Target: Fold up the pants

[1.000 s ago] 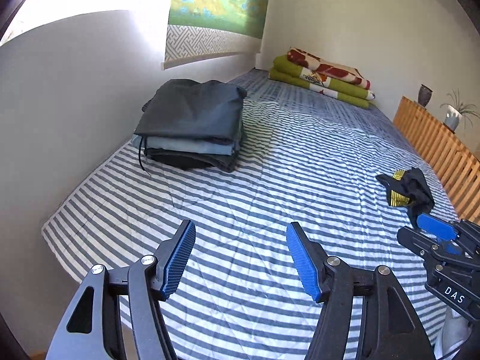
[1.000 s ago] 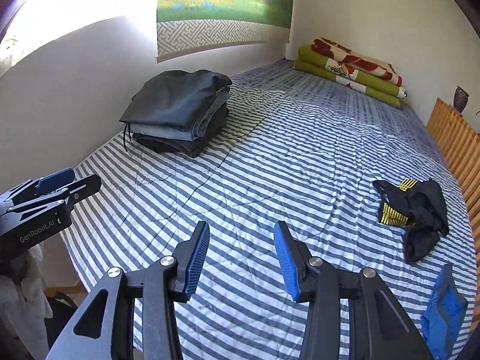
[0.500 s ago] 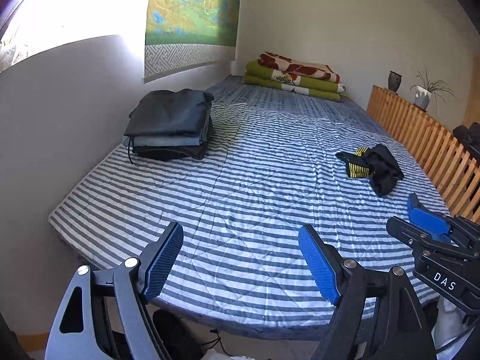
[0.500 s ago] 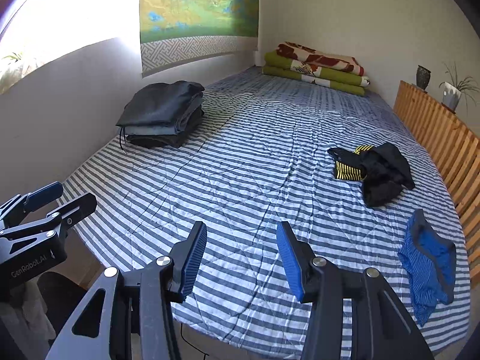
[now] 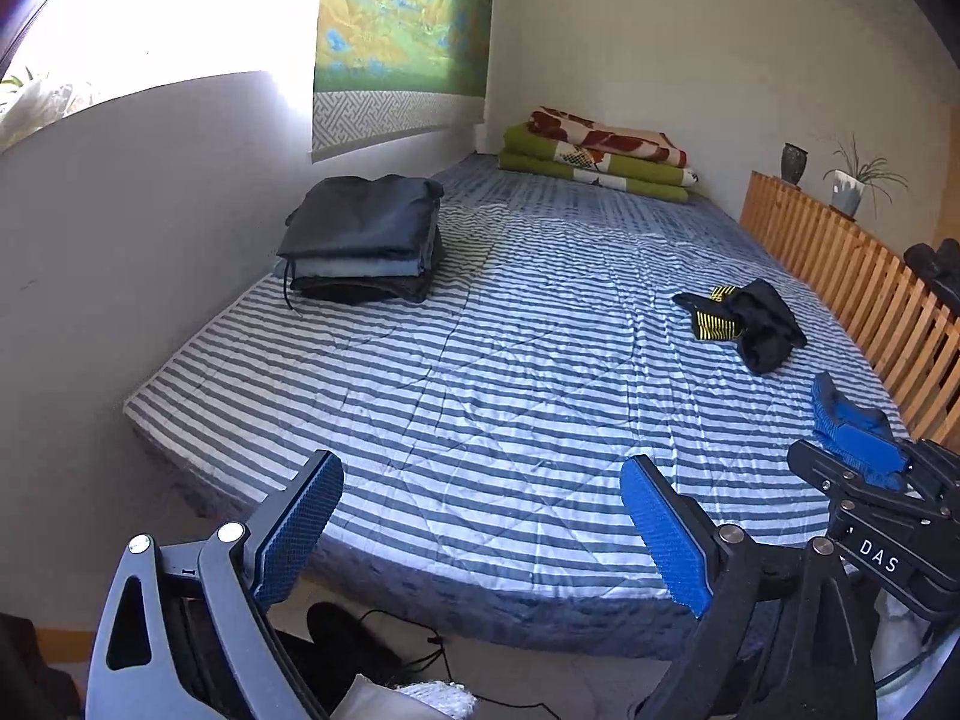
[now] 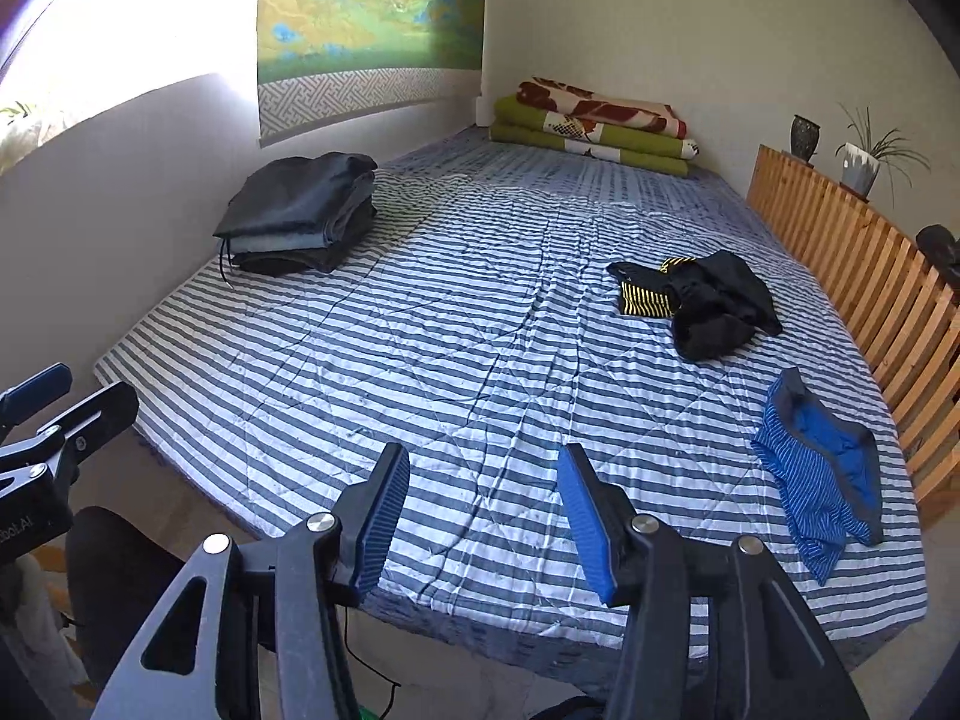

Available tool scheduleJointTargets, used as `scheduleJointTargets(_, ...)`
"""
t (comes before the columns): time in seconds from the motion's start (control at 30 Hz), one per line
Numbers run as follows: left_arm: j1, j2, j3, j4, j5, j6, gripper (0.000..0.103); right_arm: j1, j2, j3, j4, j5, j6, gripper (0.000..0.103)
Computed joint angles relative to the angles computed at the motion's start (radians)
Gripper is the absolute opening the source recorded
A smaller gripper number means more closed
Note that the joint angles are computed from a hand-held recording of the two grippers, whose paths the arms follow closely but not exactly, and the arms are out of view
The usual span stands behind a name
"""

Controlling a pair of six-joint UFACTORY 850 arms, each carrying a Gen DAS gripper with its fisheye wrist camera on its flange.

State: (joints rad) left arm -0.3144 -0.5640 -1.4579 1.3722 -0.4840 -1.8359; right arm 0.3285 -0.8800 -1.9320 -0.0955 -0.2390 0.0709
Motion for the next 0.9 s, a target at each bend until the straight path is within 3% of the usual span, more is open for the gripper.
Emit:
scheduleJointTargets(0.4,0.034,-0.034,-0.026,-0.096,-0.017,0.070,0.096,-0.005,-0.078,-0.103,0.095,-0.053,-0.106,0.050)
scheduleJointTargets(0.9,0.066,-0.102,-0.103,-0.162,0.000,0.143,0.096,-0.003,-0.171,-0.247,0.055,-0.130,-0.069,0.051)
